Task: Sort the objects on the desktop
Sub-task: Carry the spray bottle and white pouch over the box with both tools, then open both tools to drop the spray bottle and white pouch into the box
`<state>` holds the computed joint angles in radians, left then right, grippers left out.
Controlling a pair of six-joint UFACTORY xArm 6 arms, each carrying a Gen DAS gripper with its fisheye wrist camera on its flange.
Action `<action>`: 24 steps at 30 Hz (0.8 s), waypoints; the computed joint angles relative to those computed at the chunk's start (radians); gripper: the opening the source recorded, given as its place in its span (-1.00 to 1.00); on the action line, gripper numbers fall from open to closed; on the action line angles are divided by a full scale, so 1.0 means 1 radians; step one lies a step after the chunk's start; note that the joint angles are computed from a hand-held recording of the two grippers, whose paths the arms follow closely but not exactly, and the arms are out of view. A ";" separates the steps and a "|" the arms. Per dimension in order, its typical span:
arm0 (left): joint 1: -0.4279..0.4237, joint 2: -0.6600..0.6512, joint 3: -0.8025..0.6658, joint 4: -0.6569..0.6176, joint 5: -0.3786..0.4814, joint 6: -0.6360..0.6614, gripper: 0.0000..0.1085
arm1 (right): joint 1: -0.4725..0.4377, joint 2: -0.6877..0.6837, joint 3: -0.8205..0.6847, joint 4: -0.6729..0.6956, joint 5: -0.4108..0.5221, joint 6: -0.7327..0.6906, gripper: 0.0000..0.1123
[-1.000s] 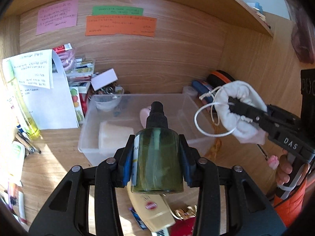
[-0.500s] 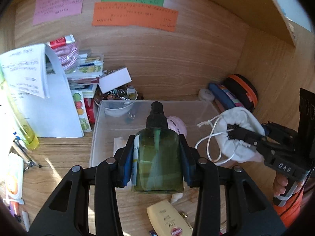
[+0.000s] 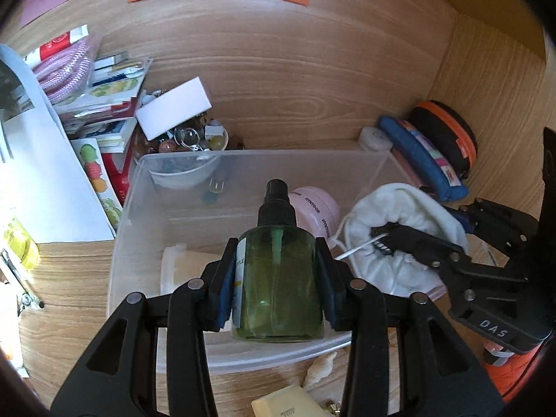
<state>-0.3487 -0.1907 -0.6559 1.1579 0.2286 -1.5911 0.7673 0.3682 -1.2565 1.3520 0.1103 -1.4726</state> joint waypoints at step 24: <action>-0.050 -0.039 0.002 0.106 0.120 -0.086 0.30 | -0.004 0.020 -0.046 0.183 -0.024 -0.152 0.26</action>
<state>-0.3982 -0.2299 -0.6539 1.2637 0.3489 -1.6773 0.7632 0.3880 -1.3024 1.5347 0.0859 -1.6245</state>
